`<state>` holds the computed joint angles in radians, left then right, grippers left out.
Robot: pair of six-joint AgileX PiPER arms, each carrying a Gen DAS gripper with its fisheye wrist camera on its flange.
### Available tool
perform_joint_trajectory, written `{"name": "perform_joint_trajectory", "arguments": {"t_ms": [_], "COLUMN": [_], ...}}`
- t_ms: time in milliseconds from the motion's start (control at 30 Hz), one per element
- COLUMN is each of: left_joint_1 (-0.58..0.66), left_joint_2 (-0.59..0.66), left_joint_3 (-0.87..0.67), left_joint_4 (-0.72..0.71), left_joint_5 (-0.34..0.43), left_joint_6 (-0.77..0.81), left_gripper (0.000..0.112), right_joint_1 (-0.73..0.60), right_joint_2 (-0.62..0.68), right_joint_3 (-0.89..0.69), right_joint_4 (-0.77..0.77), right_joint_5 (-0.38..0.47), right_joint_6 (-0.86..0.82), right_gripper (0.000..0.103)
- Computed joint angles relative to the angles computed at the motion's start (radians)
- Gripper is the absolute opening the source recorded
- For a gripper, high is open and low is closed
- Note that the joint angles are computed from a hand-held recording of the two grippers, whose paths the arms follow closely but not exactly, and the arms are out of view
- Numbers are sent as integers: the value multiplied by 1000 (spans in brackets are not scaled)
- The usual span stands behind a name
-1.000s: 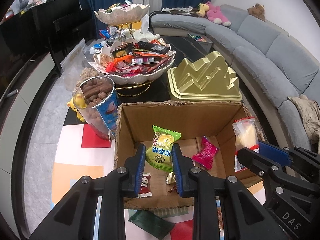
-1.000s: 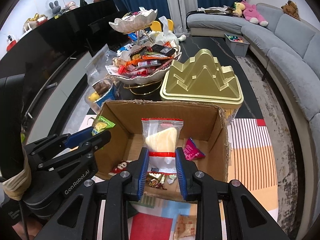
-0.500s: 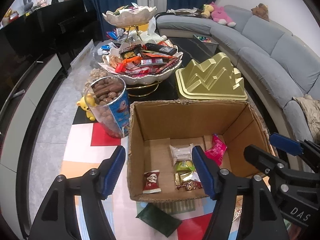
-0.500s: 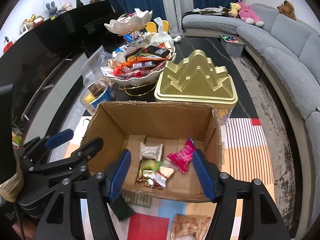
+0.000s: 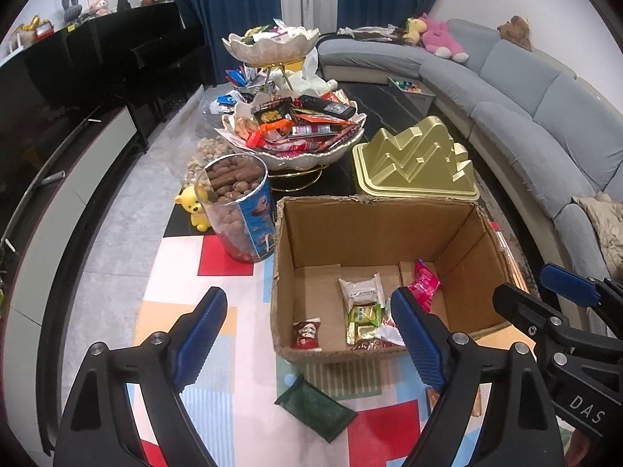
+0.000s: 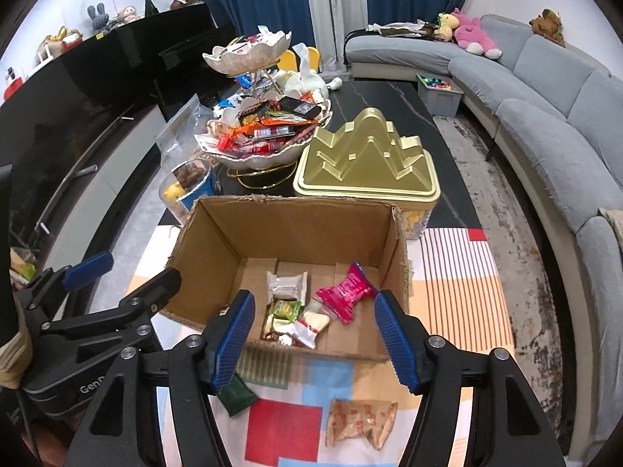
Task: Organize snacks
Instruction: 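Withdraw both open tools and lower them toward the green bar and tan biscuit packet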
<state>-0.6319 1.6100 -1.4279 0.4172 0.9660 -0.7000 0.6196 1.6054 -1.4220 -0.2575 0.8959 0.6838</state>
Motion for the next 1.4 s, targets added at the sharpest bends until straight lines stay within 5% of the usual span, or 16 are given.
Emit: {"name": "perform_joint_trajectory", "arguments": {"t_ms": [100, 833, 1400], "left_joint_1": [-9, -122, -192], "left_joint_2": [-32, -250, -295], "left_joint_3": [16, 158, 275], "left_joint_4": [9, 95, 101], "left_joint_5": [13, 113, 120], "left_joint_6": [-10, -145, -246], "left_gripper": [87, 91, 91], "right_joint_1": [24, 221, 270], "right_joint_2": [-25, -150, -202], "right_joint_3": [10, 49, 167], "right_joint_4": [-35, -222, -239], "right_joint_5": [19, 180, 170], "right_joint_6": [39, 225, 302], "right_gripper": [75, 78, 78]}}
